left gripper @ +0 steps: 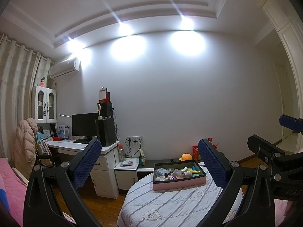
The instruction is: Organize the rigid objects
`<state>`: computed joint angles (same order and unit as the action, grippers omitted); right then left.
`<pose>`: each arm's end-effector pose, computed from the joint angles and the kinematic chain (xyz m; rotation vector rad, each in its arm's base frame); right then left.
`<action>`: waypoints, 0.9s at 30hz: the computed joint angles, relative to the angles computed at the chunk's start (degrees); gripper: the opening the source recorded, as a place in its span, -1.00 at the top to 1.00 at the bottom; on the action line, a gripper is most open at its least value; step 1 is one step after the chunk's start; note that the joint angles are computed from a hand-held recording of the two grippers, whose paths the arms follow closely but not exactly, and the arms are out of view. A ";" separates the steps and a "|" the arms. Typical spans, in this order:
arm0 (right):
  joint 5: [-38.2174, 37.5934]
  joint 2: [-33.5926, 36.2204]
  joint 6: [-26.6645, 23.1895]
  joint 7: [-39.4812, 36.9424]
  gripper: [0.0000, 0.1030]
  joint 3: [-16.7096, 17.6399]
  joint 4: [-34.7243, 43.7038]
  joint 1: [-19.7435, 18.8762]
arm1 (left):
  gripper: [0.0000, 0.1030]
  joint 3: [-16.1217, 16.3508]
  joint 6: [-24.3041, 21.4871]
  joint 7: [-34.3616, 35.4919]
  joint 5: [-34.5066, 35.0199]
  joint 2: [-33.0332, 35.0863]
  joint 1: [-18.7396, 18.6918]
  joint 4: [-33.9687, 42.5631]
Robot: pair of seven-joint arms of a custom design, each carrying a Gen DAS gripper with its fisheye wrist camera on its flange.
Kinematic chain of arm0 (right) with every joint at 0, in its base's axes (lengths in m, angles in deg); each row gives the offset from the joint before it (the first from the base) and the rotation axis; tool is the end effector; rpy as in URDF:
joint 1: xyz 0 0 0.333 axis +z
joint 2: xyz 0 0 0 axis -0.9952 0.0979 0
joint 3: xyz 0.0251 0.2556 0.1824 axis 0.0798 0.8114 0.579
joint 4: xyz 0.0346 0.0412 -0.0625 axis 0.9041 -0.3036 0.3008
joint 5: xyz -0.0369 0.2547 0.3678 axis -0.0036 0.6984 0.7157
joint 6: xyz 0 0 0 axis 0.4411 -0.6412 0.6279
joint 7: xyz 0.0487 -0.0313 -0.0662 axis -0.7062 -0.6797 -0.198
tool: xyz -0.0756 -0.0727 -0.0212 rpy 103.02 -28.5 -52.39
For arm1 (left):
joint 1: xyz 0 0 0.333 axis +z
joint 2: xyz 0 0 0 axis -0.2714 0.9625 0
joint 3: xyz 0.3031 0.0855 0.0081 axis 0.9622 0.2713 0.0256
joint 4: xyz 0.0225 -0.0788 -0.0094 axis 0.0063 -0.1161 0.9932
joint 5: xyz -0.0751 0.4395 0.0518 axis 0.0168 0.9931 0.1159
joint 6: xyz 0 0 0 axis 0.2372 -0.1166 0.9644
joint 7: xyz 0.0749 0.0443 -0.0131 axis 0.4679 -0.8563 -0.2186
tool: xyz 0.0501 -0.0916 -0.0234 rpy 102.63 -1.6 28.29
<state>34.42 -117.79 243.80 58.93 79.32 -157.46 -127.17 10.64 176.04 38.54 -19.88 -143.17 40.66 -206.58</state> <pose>0.4139 0.2377 0.5737 -1.2197 1.2295 -1.3430 0.4687 -0.3020 0.5570 -1.0247 1.2606 -1.2956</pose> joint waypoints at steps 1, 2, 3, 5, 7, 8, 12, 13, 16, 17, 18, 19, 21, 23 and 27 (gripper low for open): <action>0.02 -0.06 -0.04 -0.02 -1.00 -0.04 -0.05 0.09 | -1.00 0.01 0.00 0.02 0.09 0.07 0.01 0.01; -0.02 0.04 -0.01 -0.10 -1.00 -0.08 -0.03 0.08 | -1.00 0.06 0.03 0.02 0.08 0.00 -0.06 -0.12; -0.02 0.08 -0.02 -0.13 -1.00 -0.07 0.00 0.05 | -1.00 0.03 -0.06 0.04 0.10 -0.01 0.03 0.03; -0.07 0.12 -0.09 -0.27 -1.00 -0.14 -0.02 0.14 | -1.00 0.15 -0.12 0.07 0.20 0.01 -0.14 -0.17; -0.12 0.19 -0.13 -0.39 -1.00 -0.19 0.02 0.13 | -1.00 0.19 -0.25 0.09 0.22 -0.04 -0.21 -0.22; -0.20 0.39 -0.19 -0.51 -1.00 -0.26 0.14 0.10 | -1.00 0.19 -0.23 0.06 0.10 -0.23 -0.21 -0.35; -0.20 0.54 -0.15 -0.63 -1.00 -0.32 0.13 0.17 | -1.00 0.22 -0.15 0.08 0.05 -0.24 -0.30 -0.47; -0.17 0.54 -0.24 -0.64 -1.00 -0.33 0.16 0.19 | -1.00 0.26 -0.16 0.10 0.12 -0.16 -0.36 -0.49; -0.15 0.54 -0.19 -0.65 -1.00 -0.29 0.15 0.14 | -1.00 0.33 -0.05 0.14 0.06 -0.24 -0.48 -0.69; -0.13 0.53 -0.09 -0.65 -1.00 -0.28 0.16 0.07 | -1.00 0.42 -0.12 0.21 0.08 -0.26 -0.60 -0.74; -0.13 0.60 -0.04 -0.69 -1.00 -0.27 0.18 0.04 | -1.00 0.41 -0.09 0.21 -0.04 -0.39 -0.59 -0.79; -0.15 0.75 0.09 -0.76 -1.00 -0.28 0.21 -0.01 | -1.00 0.48 -0.01 0.23 -0.10 -0.49 -0.72 -1.03; -0.14 0.98 0.13 -0.95 -1.00 -0.33 0.26 0.00 | -1.00 0.59 0.11 0.40 0.04 -0.16 -0.85 -1.09; -0.13 1.07 0.20 -1.18 -1.00 -0.37 0.27 -0.11 | -1.00 0.70 0.25 0.65 0.08 0.14 -1.02 -1.14; 0.03 1.03 0.34 -1.34 -1.00 -0.32 0.33 -0.42 | -1.00 0.63 0.28 0.96 -0.05 0.43 -0.82 -0.64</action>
